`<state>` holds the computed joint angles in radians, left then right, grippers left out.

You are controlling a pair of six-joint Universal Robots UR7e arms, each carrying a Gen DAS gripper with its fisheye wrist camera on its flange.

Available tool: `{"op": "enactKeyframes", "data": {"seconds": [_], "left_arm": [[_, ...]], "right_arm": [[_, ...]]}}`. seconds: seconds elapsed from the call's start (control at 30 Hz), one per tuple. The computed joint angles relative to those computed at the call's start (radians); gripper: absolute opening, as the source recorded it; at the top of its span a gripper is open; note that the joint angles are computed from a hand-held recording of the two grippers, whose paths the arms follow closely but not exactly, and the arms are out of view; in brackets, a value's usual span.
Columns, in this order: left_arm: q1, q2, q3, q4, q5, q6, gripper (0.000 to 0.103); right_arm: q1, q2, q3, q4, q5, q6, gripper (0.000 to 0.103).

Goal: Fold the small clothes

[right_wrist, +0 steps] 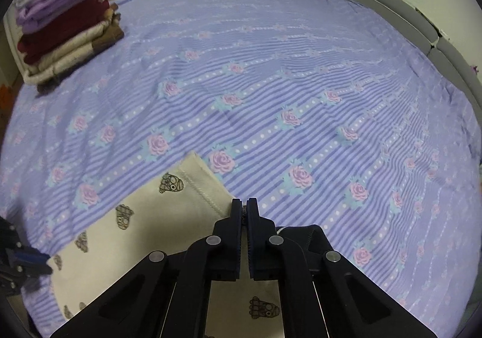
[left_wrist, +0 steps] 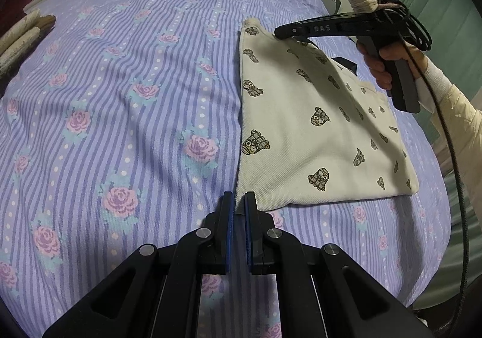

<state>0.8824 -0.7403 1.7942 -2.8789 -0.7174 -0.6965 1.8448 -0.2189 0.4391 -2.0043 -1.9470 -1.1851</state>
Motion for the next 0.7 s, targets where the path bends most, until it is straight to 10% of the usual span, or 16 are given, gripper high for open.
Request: {"op": "enactKeyframes", "data": {"seconds": [0.17,0.33,0.7], "left_arm": [[-0.002,-0.009,0.002,0.02,-0.001,-0.014,0.009],[-0.025,-0.037,0.018,0.112,0.066,-0.097,0.018],[-0.106,-0.098,0.1,0.099,0.246,-0.053,0.052]], "right_arm": [[0.006,-0.021,0.084,-0.177,-0.033,-0.001,0.006],[0.001,-0.122,0.242,-0.396,0.014,0.099,0.048],[-0.067,-0.536,0.839,-0.942,0.013,0.315,0.076]]}}
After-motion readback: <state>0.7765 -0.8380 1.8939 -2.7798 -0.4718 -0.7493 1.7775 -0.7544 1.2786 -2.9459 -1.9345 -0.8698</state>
